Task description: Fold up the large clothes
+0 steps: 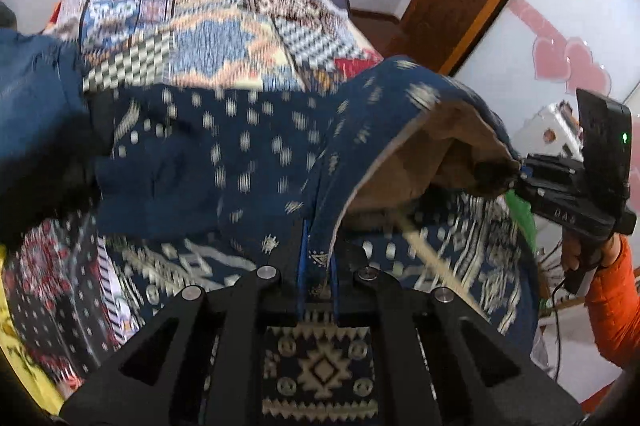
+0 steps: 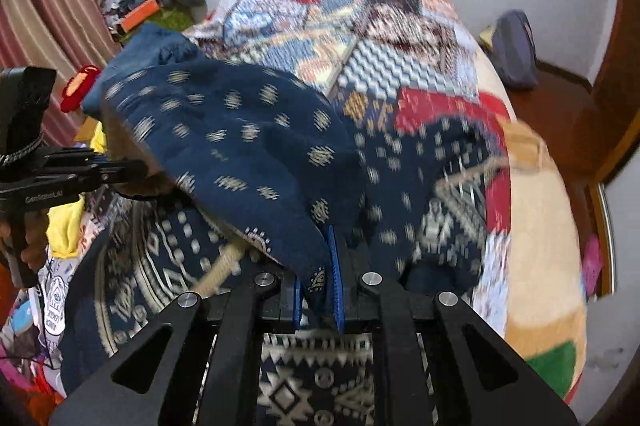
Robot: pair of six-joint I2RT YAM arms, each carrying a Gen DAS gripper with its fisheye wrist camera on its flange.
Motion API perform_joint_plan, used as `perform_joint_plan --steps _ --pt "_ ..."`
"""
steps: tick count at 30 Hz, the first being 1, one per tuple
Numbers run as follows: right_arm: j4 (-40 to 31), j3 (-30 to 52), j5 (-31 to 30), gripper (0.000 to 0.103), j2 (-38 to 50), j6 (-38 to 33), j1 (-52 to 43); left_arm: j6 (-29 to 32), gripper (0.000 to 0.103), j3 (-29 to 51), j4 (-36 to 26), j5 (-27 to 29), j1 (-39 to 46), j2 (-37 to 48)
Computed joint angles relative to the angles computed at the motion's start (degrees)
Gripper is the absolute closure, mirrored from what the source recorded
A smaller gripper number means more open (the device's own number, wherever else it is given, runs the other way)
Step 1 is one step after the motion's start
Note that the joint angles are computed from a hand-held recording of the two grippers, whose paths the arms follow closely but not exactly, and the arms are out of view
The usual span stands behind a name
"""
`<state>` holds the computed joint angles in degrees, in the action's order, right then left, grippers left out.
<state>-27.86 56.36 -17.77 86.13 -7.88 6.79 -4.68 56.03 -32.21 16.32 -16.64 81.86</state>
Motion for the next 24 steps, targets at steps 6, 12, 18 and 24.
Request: perform_joint_plan --steps 6,12,18,24 --pt "-1.0 -5.4 1.3 0.092 -3.5 0.9 -0.7 1.5 0.078 -6.2 -0.1 -2.7 -1.2 -3.6" --pt "-5.2 -6.4 2.1 0.089 -5.9 -0.3 -1.6 2.7 0.061 -10.9 -0.7 -5.8 -0.7 -9.6" --pt "-8.2 -7.8 1.9 0.087 -7.5 -2.2 -4.3 4.6 0.061 -11.1 -4.7 -8.6 1.7 -15.0" --pt "-10.9 -6.7 1.9 0.087 -9.4 -3.4 -8.0 5.1 0.061 -6.3 -6.2 -11.2 2.9 -15.7"
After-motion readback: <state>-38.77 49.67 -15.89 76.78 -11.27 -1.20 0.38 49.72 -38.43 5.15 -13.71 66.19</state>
